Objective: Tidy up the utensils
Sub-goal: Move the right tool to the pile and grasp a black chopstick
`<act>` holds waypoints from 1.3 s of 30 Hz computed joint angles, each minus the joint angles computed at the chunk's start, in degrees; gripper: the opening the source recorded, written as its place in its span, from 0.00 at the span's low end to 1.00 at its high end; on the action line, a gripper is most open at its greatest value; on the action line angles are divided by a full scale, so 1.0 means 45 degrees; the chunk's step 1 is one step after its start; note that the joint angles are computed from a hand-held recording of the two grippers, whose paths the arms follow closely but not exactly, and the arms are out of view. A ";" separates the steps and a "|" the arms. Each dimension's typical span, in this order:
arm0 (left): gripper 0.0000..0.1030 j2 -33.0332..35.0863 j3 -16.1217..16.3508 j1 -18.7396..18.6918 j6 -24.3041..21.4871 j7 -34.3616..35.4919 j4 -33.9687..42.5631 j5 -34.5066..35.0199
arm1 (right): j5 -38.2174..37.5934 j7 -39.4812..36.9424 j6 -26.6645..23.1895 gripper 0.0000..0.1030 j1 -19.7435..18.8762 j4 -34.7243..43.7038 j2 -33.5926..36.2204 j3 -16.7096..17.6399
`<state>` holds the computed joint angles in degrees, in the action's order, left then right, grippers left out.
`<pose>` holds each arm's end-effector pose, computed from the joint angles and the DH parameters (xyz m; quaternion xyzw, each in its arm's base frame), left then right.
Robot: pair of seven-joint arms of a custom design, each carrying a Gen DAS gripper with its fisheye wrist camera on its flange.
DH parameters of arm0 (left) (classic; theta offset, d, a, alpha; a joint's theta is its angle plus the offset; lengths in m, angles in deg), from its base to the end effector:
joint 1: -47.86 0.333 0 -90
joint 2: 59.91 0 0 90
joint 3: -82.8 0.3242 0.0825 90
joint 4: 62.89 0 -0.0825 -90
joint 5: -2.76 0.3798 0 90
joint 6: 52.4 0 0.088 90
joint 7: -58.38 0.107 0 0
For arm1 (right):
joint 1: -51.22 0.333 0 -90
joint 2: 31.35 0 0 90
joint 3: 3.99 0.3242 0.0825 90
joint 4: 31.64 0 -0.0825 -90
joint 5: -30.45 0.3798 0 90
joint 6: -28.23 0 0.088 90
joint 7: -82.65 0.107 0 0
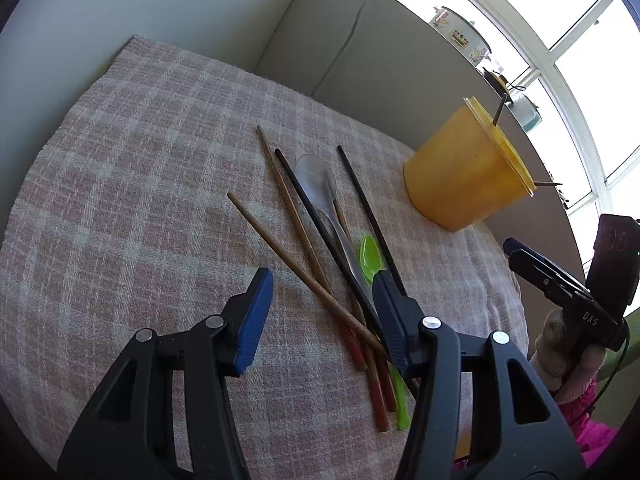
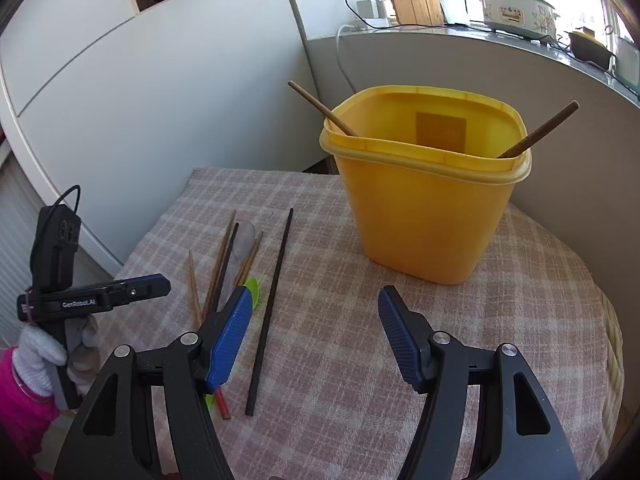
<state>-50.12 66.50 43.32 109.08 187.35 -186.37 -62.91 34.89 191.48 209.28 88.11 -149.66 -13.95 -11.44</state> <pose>0.5569 -0.1596 0.3660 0.6561 -0.6579 0.3690 0.0239 0.5566 0.3132 0.3947 -0.6921 0.6079 -0.1408 0.3629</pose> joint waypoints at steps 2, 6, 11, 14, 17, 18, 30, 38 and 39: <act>0.48 0.0139 0.0025 -0.0035 -0.0057 -0.0266 0.0095 0.0264 | 0.0266 -0.0438 -0.0386 0.63 -0.0671 0.0369 0.0251 0.0804; 0.44 0.0473 -0.0015 0.0007 -0.0283 -0.0921 0.0358 0.0964 | 0.1383 -0.1740 -0.1198 0.52 -0.2346 0.1103 0.0741 0.2804; 0.44 0.1012 -0.0238 0.0292 -0.0465 -0.1653 0.0784 0.1380 | 0.1939 -0.2517 -0.2131 0.42 -0.2466 0.2024 0.1363 0.3120; 0.40 0.1239 -0.0401 0.0402 -0.0370 -0.1833 0.0941 0.1651 | 0.1748 -0.2418 -0.2849 0.35 -0.2143 0.2683 0.1759 0.2764; 0.38 0.1527 -0.0514 0.0529 -0.0375 -0.2090 0.1241 0.2097 | 0.1436 -0.2262 -0.3498 0.32 -0.1909 0.3305 0.2138 0.2480; 0.36 0.1641 -0.0538 0.0512 -0.0304 -0.2318 0.1356 0.2341 | 0.1291 -0.2171 -0.3712 0.31 -0.1816 0.3519 0.2260 0.2375; 0.17 0.2557 -0.1670 0.1377 0.0416 -0.3299 0.2112 0.3834 | 0.0519 -0.1594 -0.5653 0.22 -0.1603 0.5925 0.3710 0.2114; 0.11 0.2133 -0.2325 0.2102 0.0696 -0.1935 0.1539 0.2754 | -0.0133 -0.0874 -0.6893 0.18 -0.1363 0.7736 0.4779 0.1807; 0.09 0.2100 -0.2252 0.2036 0.0687 -0.1876 0.1531 0.2715 | -0.0228 -0.0778 -0.7036 0.18 -0.1326 0.7911 0.4870 0.1753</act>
<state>-40.67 56.37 52.49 112.17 178.91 -179.49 -50.69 33.86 187.97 177.62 82.15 -114.06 7.96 -3.55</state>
